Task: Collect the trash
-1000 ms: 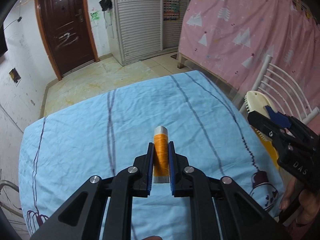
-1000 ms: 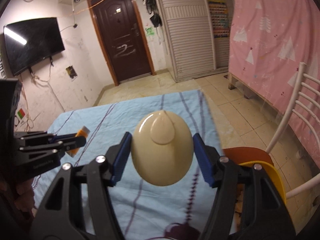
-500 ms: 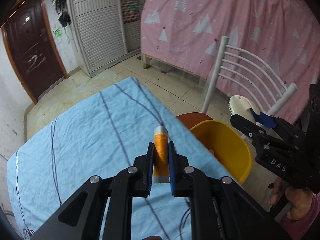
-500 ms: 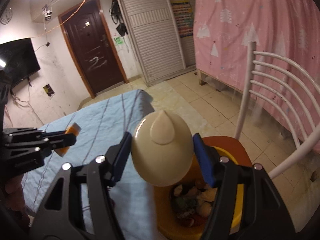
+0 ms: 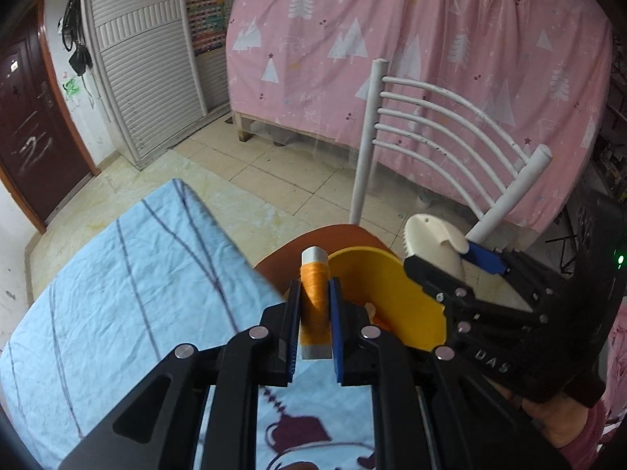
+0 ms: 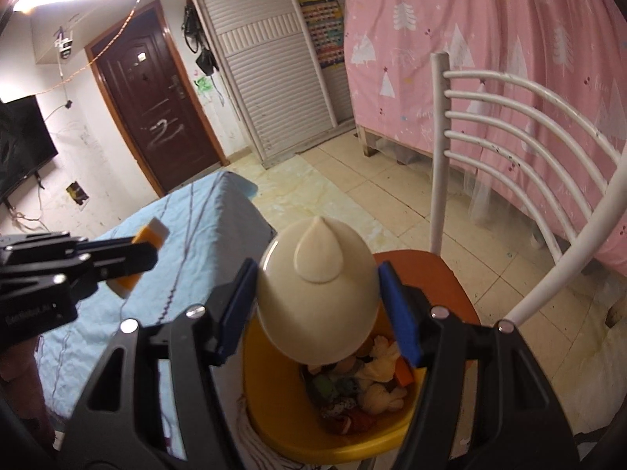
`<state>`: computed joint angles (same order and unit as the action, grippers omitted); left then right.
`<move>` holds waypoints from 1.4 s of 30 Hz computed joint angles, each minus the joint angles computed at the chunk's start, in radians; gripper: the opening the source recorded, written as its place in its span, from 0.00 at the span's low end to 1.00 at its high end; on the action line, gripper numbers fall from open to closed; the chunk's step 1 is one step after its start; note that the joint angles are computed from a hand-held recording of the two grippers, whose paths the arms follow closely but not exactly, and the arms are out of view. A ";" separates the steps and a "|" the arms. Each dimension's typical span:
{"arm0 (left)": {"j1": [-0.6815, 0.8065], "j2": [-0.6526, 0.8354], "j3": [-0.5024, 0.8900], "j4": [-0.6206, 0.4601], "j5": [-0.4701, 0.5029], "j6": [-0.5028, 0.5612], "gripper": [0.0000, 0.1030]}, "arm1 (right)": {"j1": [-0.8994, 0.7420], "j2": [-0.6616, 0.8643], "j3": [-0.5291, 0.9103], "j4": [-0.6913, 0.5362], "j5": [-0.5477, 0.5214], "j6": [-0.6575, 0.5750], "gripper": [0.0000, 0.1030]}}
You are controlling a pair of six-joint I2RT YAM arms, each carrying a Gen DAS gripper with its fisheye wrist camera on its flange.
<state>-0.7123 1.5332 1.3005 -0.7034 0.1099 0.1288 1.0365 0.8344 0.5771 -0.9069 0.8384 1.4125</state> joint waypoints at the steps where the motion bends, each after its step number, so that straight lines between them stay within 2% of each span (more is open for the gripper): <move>1: -0.006 0.009 0.001 0.012 0.015 -0.001 0.05 | -0.001 -0.008 -0.008 -0.003 -0.001 0.010 0.65; 2: -0.011 0.027 0.007 0.019 0.024 -0.002 0.05 | 0.000 -0.020 -0.016 -0.011 0.003 0.023 0.71; 7: -0.009 0.088 0.035 0.010 0.078 -0.023 0.10 | -0.010 -0.054 -0.040 -0.018 0.004 0.032 0.71; 9: -0.006 0.092 0.031 0.011 0.089 -0.025 0.15 | -0.007 -0.052 -0.039 -0.022 0.006 0.043 0.71; 11: -0.002 0.090 0.023 0.015 0.090 -0.028 0.29 | -0.012 -0.063 -0.043 -0.020 0.004 0.039 0.71; 12: 0.001 0.086 0.017 0.018 0.091 -0.028 0.32 | -0.011 -0.062 -0.042 -0.016 0.004 0.038 0.71; 19: 0.034 0.045 -0.011 0.026 0.095 -0.024 0.37 | -0.021 -0.036 -0.023 0.018 -0.004 -0.001 0.72; 21: 0.040 0.031 -0.021 0.032 0.091 -0.024 0.42 | -0.016 -0.023 -0.012 0.019 0.002 -0.001 0.72; 23: 0.049 0.013 -0.032 0.038 0.091 -0.026 0.52 | -0.022 -0.024 -0.008 0.022 0.004 -0.013 0.79; 26: 0.075 -0.017 -0.048 0.043 0.101 -0.025 0.58 | -0.017 0.000 0.015 0.022 0.008 -0.020 0.81; 28: 0.095 -0.039 -0.060 0.047 0.105 -0.024 0.60 | -0.014 0.015 0.026 0.032 0.010 -0.029 0.82; 32: 0.146 -0.098 -0.105 0.076 0.107 -0.018 0.63 | -0.002 0.065 0.065 0.084 0.035 -0.068 0.94; 42: 0.334 -0.239 -0.232 0.168 0.110 0.013 0.67 | -0.041 0.222 0.163 0.274 -0.010 -0.278 0.94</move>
